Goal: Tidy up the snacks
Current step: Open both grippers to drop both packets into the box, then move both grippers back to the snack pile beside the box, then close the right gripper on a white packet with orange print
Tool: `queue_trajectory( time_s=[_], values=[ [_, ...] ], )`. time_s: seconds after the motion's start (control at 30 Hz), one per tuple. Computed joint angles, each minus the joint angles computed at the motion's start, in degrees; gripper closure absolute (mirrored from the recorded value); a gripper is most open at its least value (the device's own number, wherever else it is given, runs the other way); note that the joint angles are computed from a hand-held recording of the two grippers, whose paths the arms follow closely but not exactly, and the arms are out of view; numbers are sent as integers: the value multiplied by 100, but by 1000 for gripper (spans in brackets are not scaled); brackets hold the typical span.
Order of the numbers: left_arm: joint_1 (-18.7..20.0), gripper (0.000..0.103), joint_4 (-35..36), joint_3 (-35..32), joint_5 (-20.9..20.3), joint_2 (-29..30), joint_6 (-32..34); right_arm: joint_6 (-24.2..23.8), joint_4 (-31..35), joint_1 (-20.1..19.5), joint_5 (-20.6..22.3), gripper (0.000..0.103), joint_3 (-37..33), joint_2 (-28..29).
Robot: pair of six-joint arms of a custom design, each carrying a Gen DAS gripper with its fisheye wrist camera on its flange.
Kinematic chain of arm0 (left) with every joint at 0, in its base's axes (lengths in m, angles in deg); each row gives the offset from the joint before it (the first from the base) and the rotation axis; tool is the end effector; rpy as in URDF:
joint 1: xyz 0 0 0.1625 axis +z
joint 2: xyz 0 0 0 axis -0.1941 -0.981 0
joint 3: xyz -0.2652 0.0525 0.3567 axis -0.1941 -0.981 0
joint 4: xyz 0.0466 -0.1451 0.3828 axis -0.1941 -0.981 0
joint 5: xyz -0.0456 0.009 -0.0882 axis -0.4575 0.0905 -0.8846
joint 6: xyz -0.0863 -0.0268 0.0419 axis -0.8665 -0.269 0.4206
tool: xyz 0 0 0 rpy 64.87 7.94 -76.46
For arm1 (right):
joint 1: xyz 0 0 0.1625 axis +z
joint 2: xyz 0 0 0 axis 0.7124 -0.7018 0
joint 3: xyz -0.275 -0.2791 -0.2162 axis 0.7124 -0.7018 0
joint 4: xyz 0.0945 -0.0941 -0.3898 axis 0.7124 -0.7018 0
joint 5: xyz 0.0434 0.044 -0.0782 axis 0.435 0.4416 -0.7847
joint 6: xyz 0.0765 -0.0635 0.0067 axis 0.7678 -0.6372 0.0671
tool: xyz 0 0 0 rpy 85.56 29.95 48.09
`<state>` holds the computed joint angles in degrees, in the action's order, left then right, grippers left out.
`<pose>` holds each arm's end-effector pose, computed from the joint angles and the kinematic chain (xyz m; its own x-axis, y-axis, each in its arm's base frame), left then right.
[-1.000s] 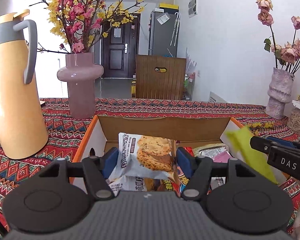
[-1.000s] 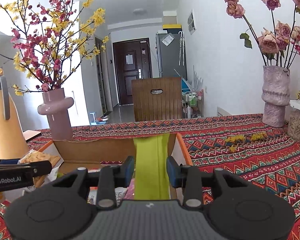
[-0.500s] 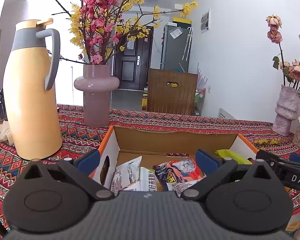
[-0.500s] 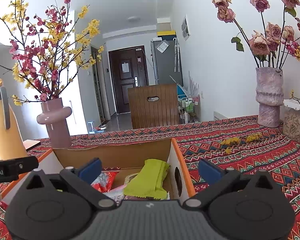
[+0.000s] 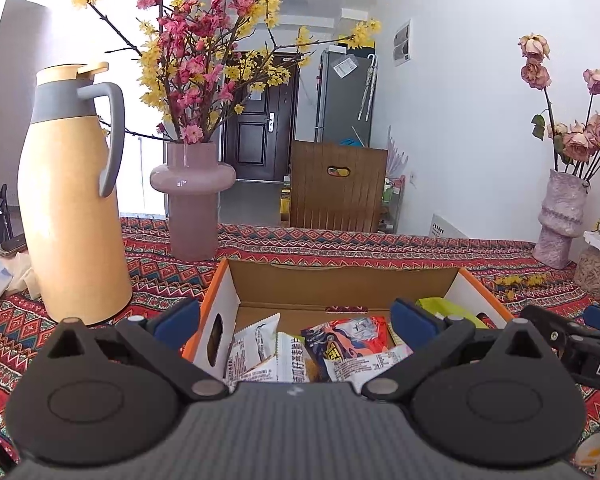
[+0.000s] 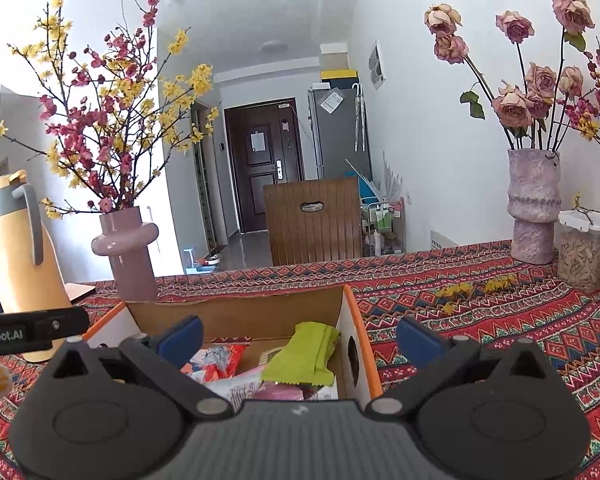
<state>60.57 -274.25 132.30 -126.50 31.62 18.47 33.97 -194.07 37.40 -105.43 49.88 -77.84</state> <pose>-0.3363 -0.6684 -0.0074 -0.6625 0.4814 -0.5740 0.7455 0.3487 -0.5680 0.0255 -0.5709 0.2615 -0.7203 0.4342 0.5410 -0.4992 0.2172 -0.8388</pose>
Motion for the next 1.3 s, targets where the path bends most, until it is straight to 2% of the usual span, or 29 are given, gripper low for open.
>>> queue_trajectory(
  time_s=[0.17, 0.53, 0.73, 0.93, 1.07, 1.13, 1.23, 1.3],
  values=[
    [28, 0, 72, 459, 28, -277, 10, -25, -58, 54, -327, 0, 419, -95],
    [262, 0, 420, 1077, 304, -598, -66, 317, 234, -54, -929, 0, 1009, -110],
    [400, 0, 540, 1104, 245, -558, -99, 437, 713, -106, -1250, 0, 905, -79],
    [466, 0, 634, 1085, 147, -549, -211, 252, 1192, -82, -1533, 0, 616, -28],
    [489, 0, 694, 1077, 100, -560, -282, 407, 1673, -122, -1706, 0, 465, -56],
    [495, 0, 723, 1071, 80, -562, -292, 629, 1916, -179, -1616, 0, 469, -131],
    [497, 0, 778, 1056, 71, -559, -305, 655, 1962, -194, -1623, 0, 418, -125],
    [498, 0, 792, 1051, 70, -556, -305, 596, 1884, -204, -1558, 4, 439, -110]
  ],
)
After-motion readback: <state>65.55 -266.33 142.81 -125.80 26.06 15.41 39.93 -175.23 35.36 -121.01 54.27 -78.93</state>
